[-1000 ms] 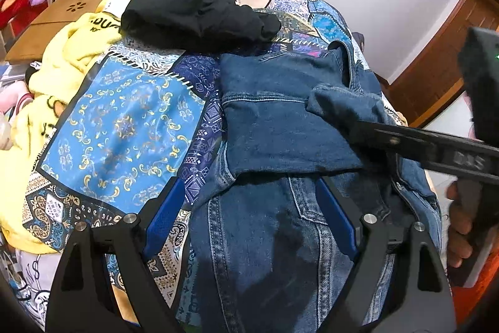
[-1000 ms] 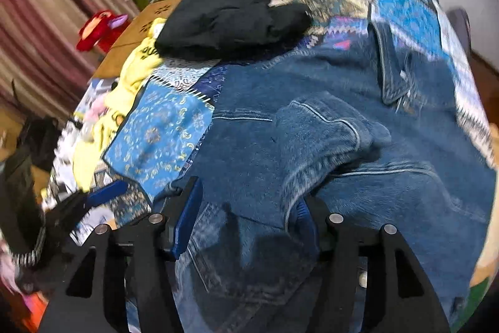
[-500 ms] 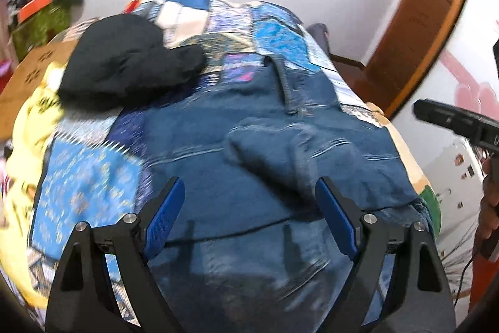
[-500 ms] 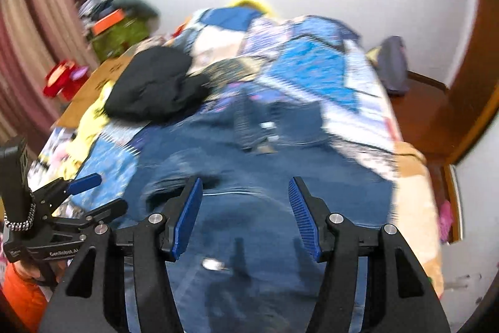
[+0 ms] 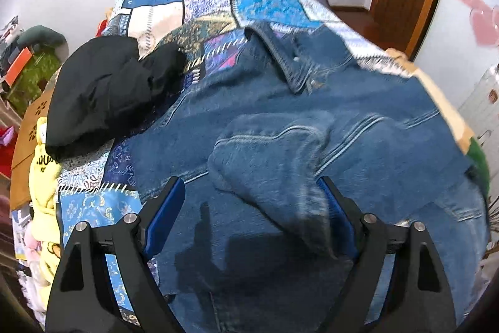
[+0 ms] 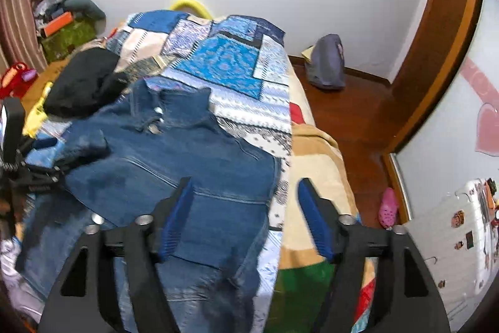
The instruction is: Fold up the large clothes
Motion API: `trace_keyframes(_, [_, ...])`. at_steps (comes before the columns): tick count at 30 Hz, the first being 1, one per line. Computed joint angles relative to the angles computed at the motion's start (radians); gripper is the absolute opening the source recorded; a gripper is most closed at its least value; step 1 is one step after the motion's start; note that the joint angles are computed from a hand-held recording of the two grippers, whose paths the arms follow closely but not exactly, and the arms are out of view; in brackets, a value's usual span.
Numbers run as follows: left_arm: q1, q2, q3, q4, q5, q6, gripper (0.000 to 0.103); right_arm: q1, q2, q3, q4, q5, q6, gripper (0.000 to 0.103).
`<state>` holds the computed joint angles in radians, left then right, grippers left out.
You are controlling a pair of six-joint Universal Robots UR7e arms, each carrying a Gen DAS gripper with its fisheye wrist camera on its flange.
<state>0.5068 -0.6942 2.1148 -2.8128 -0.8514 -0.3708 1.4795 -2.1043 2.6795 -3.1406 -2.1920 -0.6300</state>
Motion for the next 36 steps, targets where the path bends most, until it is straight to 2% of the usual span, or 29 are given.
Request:
trace_keyframes(3, [0.020, -0.009, 0.012, -0.010, 0.012, -0.007, 0.088, -0.079, 0.015, 0.018, -0.003, 0.042, -0.009, 0.071])
trace_keyframes(7, [0.042, -0.041, 0.043, -0.034, 0.005, -0.033, 0.088, -0.176, 0.061, 0.039, 0.030, 0.121, 0.041, 0.071])
trace_keyframes(10, [0.045, -0.067, 0.089, -0.060, 0.026, -0.065, 0.088, -0.212, 0.104, 0.061, 0.020, 0.161, 0.056, 0.071])
trace_keyframes(13, [0.079, -0.105, 0.140, -0.111, -0.045, -0.110, 0.087, -0.211, 0.172, 0.077, -0.029, 0.145, 0.064, 0.071])
trace_keyframes(14, [0.096, -0.116, 0.155, -0.137, -0.086, -0.119, 0.082, -0.206, 0.206, 0.080, -0.057, 0.129, 0.067, 0.071])
trace_keyframes(17, [0.176, -0.133, 0.179, -0.247, -0.271, -0.127, 0.072, -0.205, 0.261, 0.088, -0.093, 0.111, 0.073, 0.071])
trace_keyframes(18, [0.199, -0.132, 0.185, -0.287, -0.309, -0.143, 0.069, -0.206, 0.272, 0.092, -0.107, 0.111, 0.075, 0.071])
trace_keyframes(20, [0.230, -0.128, 0.187, -0.342, -0.360, -0.160, 0.055, -0.201, 0.291, 0.096, -0.142, 0.102, 0.079, 0.071])
trace_keyframes(21, [0.234, -0.127, 0.186, -0.354, -0.363, -0.173, 0.050, -0.200, 0.287, 0.095, -0.136, 0.103, 0.079, 0.071])
trace_keyframes(23, [0.235, -0.134, 0.180, -0.366, -0.354, -0.196, 0.038, -0.200, 0.262, 0.092, -0.110, 0.110, 0.077, 0.071])
trace_keyframes(25, [0.215, -0.149, 0.176, -0.359, -0.304, -0.215, 0.027, -0.194, 0.249, 0.092, -0.117, 0.106, 0.072, 0.071])
trace_keyframes(26, [0.207, -0.160, 0.177, -0.366, -0.293, -0.214, 0.025, -0.188, 0.242, 0.093, -0.137, 0.103, 0.067, 0.071])
trace_keyframes(29, [0.178, -0.176, 0.180, -0.394, -0.257, -0.188, 0.023, -0.178, 0.193, 0.089, -0.150, 0.112, 0.072, 0.071])
trace_keyframes(31, [0.140, -0.188, 0.175, -0.359, -0.198, -0.180, 0.023, -0.190, 0.143, 0.084, -0.118, 0.145, 0.085, 0.071])
trace_keyframes(33, [0.120, -0.202, 0.183, -0.343, -0.153, -0.183, 0.023, -0.221, 0.086, 0.085, -0.084, 0.193, 0.092, 0.071])
trace_keyframes(36, [0.110, -0.204, 0.189, -0.299, -0.096, -0.196, 0.024, -0.259, 0.088, 0.095, -0.110, 0.206, 0.095, 0.071])
